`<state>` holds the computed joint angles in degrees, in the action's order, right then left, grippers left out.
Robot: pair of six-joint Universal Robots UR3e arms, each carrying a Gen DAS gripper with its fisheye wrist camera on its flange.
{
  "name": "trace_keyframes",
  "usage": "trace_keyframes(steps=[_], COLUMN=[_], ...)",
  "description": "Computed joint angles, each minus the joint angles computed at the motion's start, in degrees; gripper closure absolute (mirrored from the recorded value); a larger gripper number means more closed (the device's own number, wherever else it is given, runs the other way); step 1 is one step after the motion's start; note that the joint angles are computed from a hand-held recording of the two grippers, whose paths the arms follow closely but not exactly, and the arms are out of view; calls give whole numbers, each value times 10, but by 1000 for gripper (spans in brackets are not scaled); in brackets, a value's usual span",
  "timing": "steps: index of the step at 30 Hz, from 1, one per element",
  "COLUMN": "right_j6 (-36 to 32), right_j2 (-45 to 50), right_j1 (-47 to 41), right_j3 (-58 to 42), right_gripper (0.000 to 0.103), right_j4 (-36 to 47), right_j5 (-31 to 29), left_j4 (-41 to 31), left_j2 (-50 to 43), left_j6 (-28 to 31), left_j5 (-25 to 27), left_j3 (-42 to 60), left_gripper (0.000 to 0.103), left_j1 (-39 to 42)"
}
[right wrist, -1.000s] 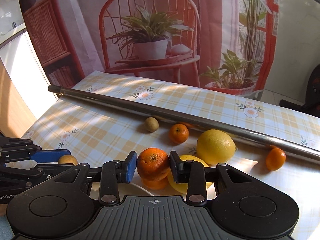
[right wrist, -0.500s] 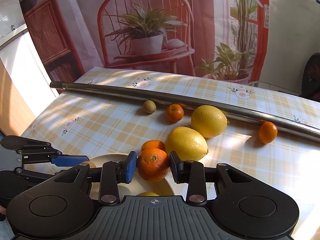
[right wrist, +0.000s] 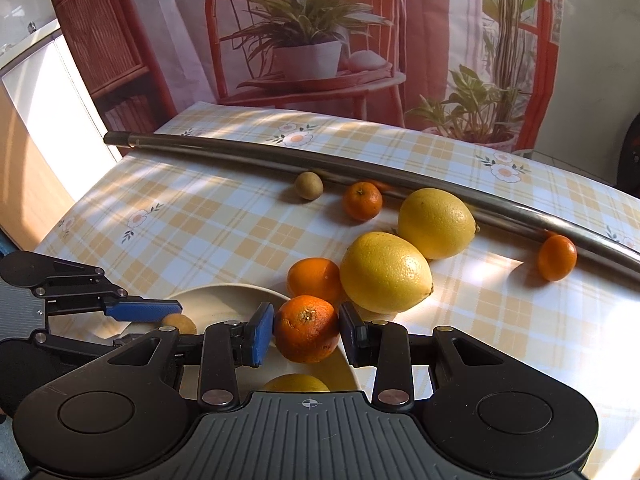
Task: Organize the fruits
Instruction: 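Carry the kiwi over the plate with the left gripper while the right gripper grasps the mandarin, then release the kiwi into the plate with the left gripper while the right gripper releases the mandarin there, then grasp a third brown kiwi with the left gripper while the right gripper grasps a mandarin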
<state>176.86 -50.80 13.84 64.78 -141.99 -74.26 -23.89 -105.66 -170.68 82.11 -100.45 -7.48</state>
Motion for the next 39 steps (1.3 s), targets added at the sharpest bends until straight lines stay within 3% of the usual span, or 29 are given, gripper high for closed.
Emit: trace_keyframes(steps=[7, 23, 28, 39], right_j6=[-18, -27, -27, 23], right_j2=[14, 55, 25, -35], right_j1=[6, 21, 11, -26], right_j3=[-25, -97, -43, 87], right_gripper=[70, 69, 69, 69], right_j4=[32, 92, 43, -122], right_j5=[11, 2, 19, -13], left_j4=[27, 86, 82, 72], left_j2=[17, 21, 12, -41], left_j6=[-26, -96, -101, -127], left_j5=[-34, -35, -28, -24], left_j3=[-18, -10, 15, 107], left_gripper=[76, 76, 76, 76], left_j1=[25, 51, 51, 57])
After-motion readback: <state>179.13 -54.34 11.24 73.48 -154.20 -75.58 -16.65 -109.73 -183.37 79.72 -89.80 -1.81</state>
